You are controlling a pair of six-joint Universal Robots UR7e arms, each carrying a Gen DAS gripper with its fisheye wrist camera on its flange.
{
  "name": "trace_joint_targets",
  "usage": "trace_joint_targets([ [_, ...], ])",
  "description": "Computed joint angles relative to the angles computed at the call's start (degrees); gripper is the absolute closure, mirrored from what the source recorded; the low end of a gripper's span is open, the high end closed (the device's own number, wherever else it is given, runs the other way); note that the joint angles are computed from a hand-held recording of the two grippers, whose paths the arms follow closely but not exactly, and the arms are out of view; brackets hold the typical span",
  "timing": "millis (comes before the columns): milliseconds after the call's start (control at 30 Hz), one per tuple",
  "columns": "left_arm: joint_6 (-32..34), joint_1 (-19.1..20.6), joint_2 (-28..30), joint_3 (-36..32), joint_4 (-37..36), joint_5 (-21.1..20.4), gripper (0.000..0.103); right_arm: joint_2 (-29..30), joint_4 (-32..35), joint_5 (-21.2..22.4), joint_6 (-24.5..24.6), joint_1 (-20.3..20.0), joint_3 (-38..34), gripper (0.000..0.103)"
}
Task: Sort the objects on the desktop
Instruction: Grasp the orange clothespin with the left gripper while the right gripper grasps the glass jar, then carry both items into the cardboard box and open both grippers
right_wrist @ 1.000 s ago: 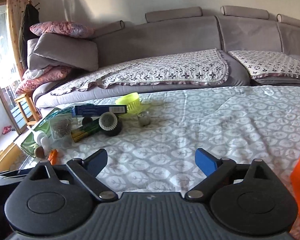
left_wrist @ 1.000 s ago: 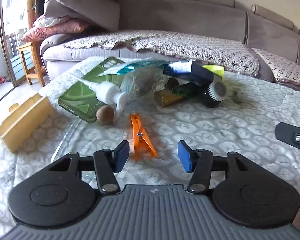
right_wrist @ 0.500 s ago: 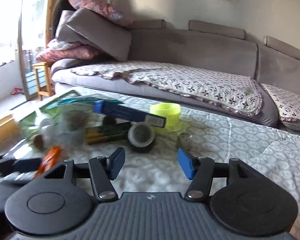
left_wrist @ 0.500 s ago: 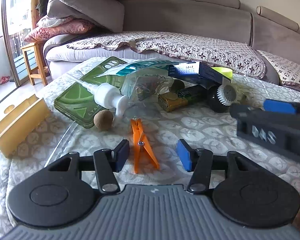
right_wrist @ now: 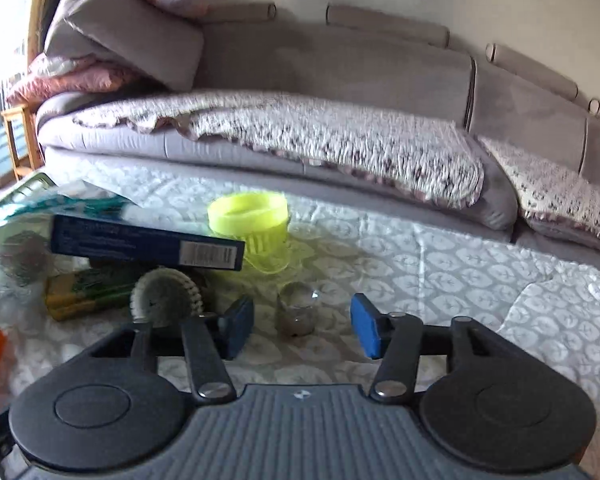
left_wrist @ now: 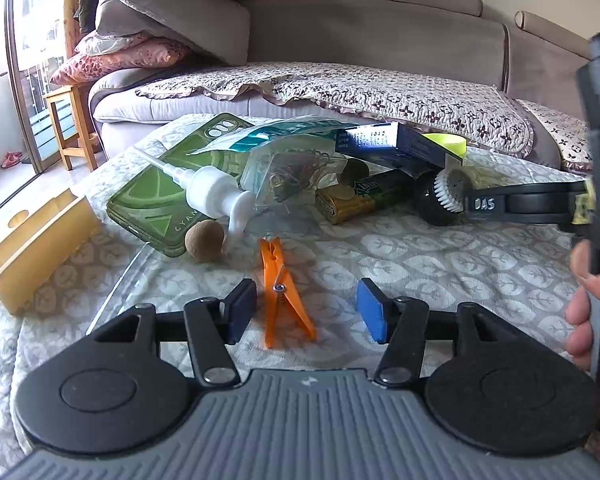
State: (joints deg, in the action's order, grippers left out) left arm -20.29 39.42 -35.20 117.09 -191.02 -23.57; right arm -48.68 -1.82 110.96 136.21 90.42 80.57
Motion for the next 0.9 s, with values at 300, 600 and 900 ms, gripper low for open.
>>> trace_joint_targets([
  [300, 1.6, -0.8, -0.3, 1.1, -0.8, -0.1, 0.083, -4.3, -1.6, -0.9, 4.5, -0.7, 5.5, 0.082],
  [600, -4.9, -4.1, -4.9, 5.5, 6.5, -3.8, 0.083, -14.7, -2.8, -1.4, 7.0, -1.0, 16.7, 0.082],
  [900, -14.0, -10.7, -11.2, 9.5, 19.5, -10.0, 0.083, -31.3, -3.5, -2.9, 7.8, -0.2, 29.9, 0.082],
])
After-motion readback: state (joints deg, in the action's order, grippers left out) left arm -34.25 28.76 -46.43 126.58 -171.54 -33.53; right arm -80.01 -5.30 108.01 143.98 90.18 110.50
